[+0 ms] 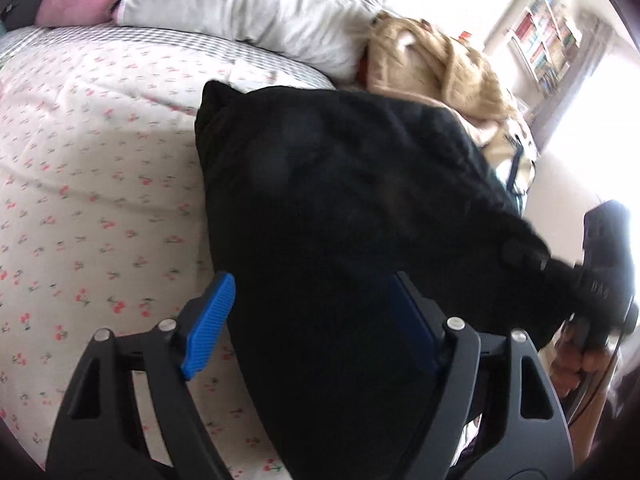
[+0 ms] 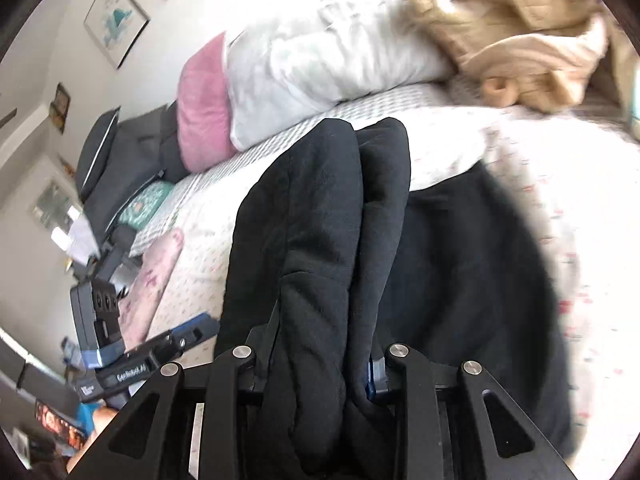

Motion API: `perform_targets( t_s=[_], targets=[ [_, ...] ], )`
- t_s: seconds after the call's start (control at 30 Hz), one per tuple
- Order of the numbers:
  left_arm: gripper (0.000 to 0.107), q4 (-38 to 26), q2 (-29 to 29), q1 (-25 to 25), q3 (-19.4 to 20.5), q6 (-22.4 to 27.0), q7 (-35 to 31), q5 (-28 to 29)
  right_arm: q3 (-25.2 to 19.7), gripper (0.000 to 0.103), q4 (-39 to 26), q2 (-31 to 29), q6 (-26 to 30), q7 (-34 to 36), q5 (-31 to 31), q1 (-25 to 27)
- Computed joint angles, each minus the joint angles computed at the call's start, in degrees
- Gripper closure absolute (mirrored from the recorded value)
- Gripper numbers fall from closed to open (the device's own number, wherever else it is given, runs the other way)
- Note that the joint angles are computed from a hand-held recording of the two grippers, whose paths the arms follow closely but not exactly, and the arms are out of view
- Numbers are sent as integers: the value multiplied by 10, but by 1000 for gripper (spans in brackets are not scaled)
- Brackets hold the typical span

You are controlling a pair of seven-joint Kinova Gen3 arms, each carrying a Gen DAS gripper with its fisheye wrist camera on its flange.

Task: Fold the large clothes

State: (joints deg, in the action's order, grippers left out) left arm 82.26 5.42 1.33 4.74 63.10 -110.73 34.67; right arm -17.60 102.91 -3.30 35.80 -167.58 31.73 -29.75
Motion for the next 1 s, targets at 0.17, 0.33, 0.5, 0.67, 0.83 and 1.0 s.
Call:
perform_targets(
  t_s=[0.17, 0.33, 0.5, 0.67, 0.83, 1.0],
  targets=[
    [33, 4, 14, 34, 22, -2, -13, -33, -70, 65, 28, -23, 58, 45, -78, 119],
    [33, 18, -2, 85, 32, -48, 5, -116, -150, 47, 31, -15, 87, 116, -178, 252],
    [33, 3, 8, 67, 25, -21, 8, -85, -140, 45, 84, -103, -29, 202, -283, 327],
    [33, 9, 6, 65, 25, -23, 5, -82, -127, 45, 91, -66, -91, 314, -398, 351],
    [30, 11, 5, 65, 25, -24, 2, -83, -232, 67, 63, 2, -63, 349, -411, 444],
    [30, -3, 10, 57, 23, -17, 2, -65, -345, 102, 45, -85, -69, 247, -295, 563]
  ],
)
